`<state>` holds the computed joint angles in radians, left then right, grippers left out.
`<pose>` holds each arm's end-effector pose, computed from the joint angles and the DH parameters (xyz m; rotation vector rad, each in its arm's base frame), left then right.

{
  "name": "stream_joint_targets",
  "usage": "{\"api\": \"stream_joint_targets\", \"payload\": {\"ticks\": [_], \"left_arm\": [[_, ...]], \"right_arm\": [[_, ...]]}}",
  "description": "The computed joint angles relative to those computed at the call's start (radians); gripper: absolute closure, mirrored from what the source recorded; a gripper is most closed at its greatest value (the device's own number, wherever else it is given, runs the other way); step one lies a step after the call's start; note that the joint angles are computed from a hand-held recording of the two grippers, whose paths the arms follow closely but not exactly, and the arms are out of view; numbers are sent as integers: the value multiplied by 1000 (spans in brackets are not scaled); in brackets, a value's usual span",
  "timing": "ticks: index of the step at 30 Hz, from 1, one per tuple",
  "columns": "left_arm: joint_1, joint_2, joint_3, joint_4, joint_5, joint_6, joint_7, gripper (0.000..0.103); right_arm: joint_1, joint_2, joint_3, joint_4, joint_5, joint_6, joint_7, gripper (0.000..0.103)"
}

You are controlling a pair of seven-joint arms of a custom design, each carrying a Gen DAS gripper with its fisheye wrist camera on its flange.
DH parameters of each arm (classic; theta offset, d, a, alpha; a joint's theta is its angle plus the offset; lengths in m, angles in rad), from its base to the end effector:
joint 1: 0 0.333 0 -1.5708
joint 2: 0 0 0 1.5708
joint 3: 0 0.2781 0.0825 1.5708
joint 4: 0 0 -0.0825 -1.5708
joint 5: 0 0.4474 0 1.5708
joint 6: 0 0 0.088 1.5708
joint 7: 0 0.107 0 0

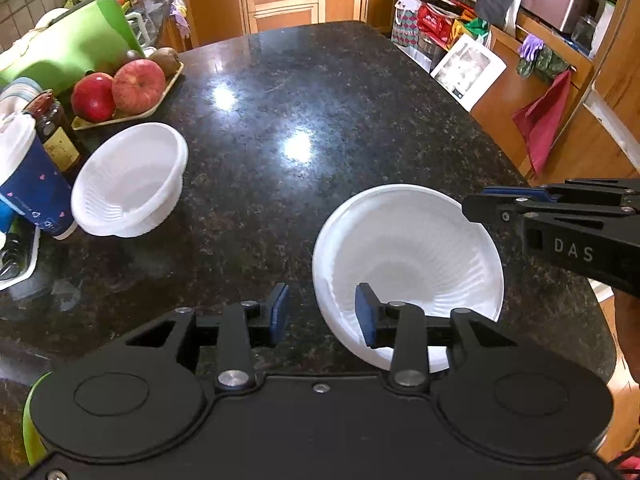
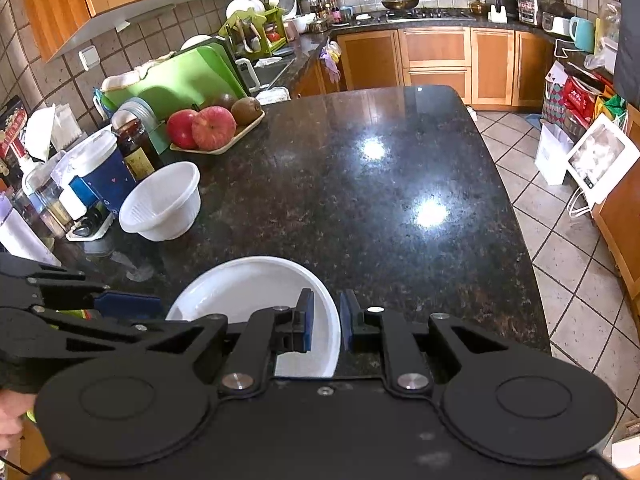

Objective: Organize plates and bowls
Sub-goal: 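Lower the white bowl into the stacked bowls and open the left tool, then move the left tool to the last white bowl and close on its rim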

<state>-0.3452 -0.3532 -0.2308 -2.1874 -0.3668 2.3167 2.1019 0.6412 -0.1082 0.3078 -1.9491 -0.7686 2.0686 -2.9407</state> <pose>0.4656 -0.3196 0.5269 -0.9137 2.7441 -0.7572 0.3867 0.4854 0.5062 -1.2512 2.1446 -0.6686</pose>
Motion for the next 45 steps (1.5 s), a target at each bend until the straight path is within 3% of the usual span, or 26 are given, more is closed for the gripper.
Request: {"api": "stream_joint_targets", "payload": {"ticks": [7, 10, 14, 16, 22, 26, 33, 37, 45], "left_arm": [[28, -5, 27, 15, -24, 33, -25, 54], [48, 5, 42, 28, -50, 59, -56, 42], [84, 3, 40, 8, -37, 178, -117, 34], [93, 17, 49, 18, -33, 197, -130, 28], [126, 101, 73, 104, -54, 178, -149, 28], [160, 142, 37, 133, 60, 217, -238, 29], [168, 279, 44, 294, 92, 72, -270, 44], [164, 320, 33, 322, 142, 88, -292, 48], [161, 424, 31, 430, 154, 26, -277, 48]], "right_arm": [[5, 28, 2, 60, -51, 5, -23, 84], [9, 56, -4, 106, -80, 31, -33, 80], [16, 112, -21, 178, -99, 94, -51, 75], [22, 153, -35, 227, -96, 120, -65, 73], [62, 295, -89, 410, -91, 124, -127, 70], [82, 378, -134, 516, -44, 135, -164, 70], [109, 551, -204, 740, 60, 62, -276, 76], [120, 649, -241, 867, 120, 19, -355, 79], [122, 775, -296, 1025, 217, -39, -437, 79]]}}
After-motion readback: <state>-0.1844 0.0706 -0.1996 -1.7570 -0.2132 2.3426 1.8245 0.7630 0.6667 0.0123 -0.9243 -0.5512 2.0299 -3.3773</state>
